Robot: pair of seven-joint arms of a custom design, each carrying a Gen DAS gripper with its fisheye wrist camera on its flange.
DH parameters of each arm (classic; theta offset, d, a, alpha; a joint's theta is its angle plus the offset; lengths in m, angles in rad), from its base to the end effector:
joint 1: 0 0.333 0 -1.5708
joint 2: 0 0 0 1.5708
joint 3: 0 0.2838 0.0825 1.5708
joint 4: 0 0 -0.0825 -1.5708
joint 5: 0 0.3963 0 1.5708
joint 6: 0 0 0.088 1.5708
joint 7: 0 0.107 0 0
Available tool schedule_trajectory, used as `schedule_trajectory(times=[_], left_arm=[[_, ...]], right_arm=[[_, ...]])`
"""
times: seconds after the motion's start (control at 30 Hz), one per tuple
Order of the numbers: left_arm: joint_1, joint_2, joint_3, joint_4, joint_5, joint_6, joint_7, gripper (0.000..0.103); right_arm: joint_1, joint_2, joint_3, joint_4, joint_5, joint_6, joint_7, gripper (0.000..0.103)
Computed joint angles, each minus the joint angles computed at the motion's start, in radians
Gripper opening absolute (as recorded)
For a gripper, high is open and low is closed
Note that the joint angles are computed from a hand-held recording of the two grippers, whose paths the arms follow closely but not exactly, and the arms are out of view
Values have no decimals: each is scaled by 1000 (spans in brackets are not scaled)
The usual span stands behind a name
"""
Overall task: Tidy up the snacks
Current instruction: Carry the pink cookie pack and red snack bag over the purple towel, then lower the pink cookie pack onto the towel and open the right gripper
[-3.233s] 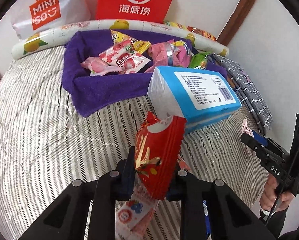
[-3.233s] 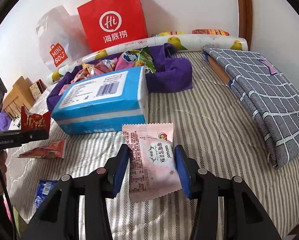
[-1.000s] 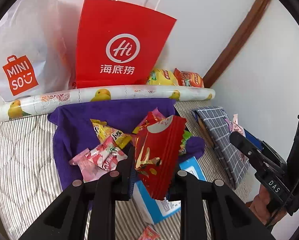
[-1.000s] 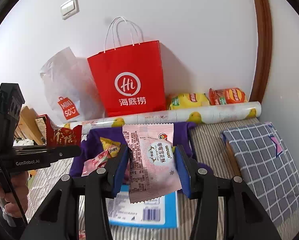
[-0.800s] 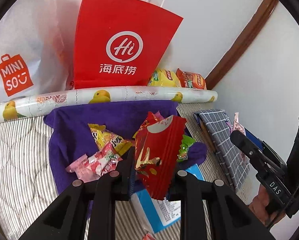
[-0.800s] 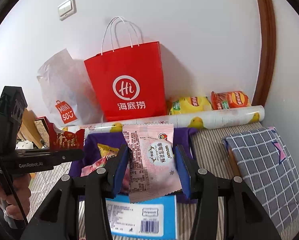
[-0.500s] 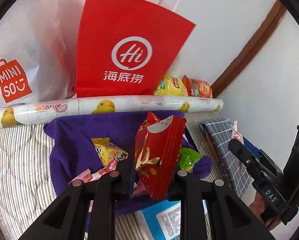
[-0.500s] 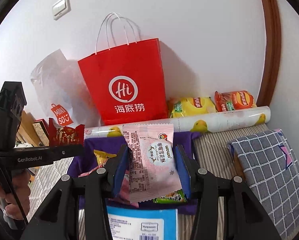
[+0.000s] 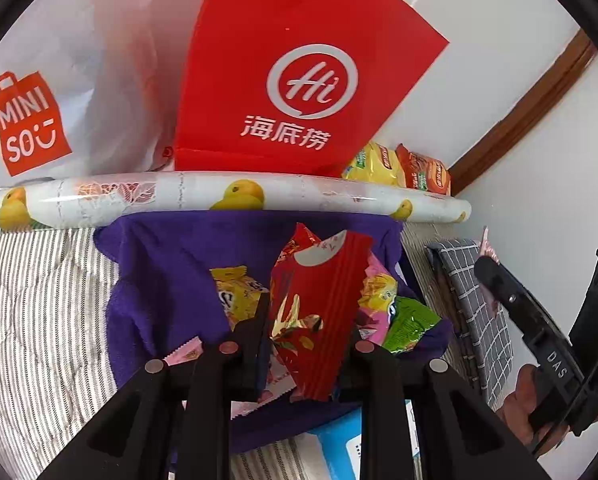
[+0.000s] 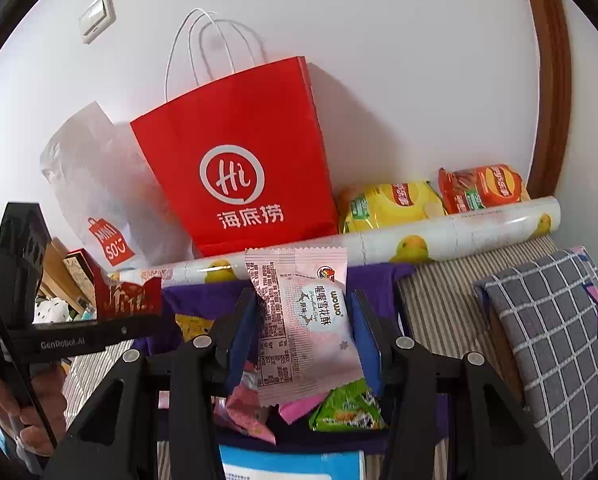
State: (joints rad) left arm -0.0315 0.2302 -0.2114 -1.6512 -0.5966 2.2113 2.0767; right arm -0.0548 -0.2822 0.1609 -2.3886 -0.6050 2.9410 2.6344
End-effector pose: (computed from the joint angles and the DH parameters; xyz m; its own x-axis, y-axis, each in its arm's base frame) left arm 0.6452 -0.1679 0.4847 -0.4907 -0.7745 0.3992 -0.8362 0.2899 -0.4656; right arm 0.5092 0.0946 0.4771 -0.2779 -0.9306 -0.2383 -0.5780 0.3602 -0.7322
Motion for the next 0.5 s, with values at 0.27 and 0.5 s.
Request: schedule_trajectory(times=[0.27, 0.5], left_arm=[[5, 34, 2, 33, 25, -4, -36, 21], [5, 63, 2, 58, 64, -7, -82, 21]], right_arm=[[0, 57, 3, 47, -55, 24, 19, 47], [62, 114, -52, 67, 2, 25, -57, 47]])
